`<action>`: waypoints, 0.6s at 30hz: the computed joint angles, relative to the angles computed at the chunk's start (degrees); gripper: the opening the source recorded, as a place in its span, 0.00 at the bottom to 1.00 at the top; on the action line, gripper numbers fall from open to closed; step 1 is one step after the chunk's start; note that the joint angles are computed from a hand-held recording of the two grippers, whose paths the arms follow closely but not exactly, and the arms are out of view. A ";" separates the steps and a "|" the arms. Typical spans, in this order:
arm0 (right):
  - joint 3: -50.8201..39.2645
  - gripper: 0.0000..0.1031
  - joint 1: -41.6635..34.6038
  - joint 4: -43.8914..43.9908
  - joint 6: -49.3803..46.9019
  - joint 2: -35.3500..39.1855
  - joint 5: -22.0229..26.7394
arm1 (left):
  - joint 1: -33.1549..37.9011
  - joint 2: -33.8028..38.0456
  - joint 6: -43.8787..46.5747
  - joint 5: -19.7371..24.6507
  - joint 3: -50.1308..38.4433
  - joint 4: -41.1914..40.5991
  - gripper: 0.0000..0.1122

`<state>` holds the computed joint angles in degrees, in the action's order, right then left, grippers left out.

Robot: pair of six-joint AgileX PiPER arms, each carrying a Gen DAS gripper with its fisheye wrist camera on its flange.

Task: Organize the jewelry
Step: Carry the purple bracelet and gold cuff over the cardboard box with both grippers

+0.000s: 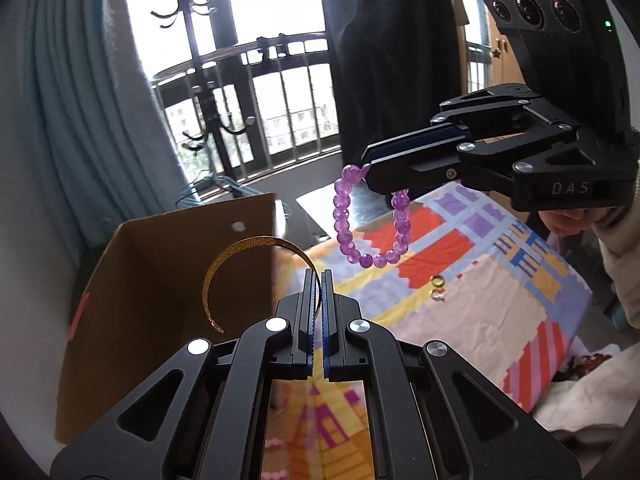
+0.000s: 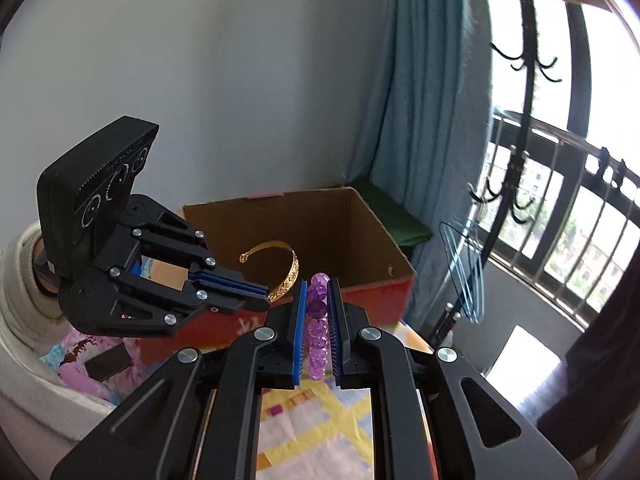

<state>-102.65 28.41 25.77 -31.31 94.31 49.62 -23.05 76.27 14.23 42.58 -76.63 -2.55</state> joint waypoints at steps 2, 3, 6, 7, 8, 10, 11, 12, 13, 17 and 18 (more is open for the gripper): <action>-3.24 0.10 1.93 -1.93 0.99 1.96 0.83 | 1.95 -1.03 1.63 -0.16 0.79 -1.51 0.02; -4.65 0.10 2.76 -2.51 1.54 2.88 1.16 | 2.92 -1.52 2.48 -0.23 1.19 -2.22 0.02; -8.10 0.10 4.18 -2.84 2.74 5.36 1.71 | 6.57 -2.37 5.94 -0.12 2.27 -5.46 0.02; -9.99 0.10 4.71 -2.92 3.15 6.72 2.08 | 7.70 -2.43 7.18 0.12 2.32 -6.57 0.02; -11.21 0.10 5.09 -2.94 3.45 7.57 2.31 | 9.09 -2.51 8.55 0.25 2.58 -7.88 0.02; -13.94 0.10 5.60 -2.51 3.88 9.54 3.17 | 11.63 -2.51 11.02 0.48 2.95 -10.25 0.02; -16.21 0.10 6.08 -2.85 4.36 11.03 3.92 | 12.94 -2.45 12.23 0.65 3.09 -11.56 0.02; -18.52 0.10 6.74 -3.75 5.03 12.53 4.56 | 14.24 -2.41 13.58 0.81 3.31 -12.84 0.02; -19.95 0.10 6.92 -3.89 5.13 13.52 5.03 | 14.94 -2.44 14.27 0.89 3.52 -13.40 0.02; -26.50 0.10 7.83 -3.83 6.13 18.09 7.32 | 18.72 -2.02 17.87 1.10 4.54 -16.66 0.02; -27.64 0.10 8.14 -3.91 6.50 18.99 7.61 | 19.45 -1.89 18.36 1.07 4.75 -17.27 0.02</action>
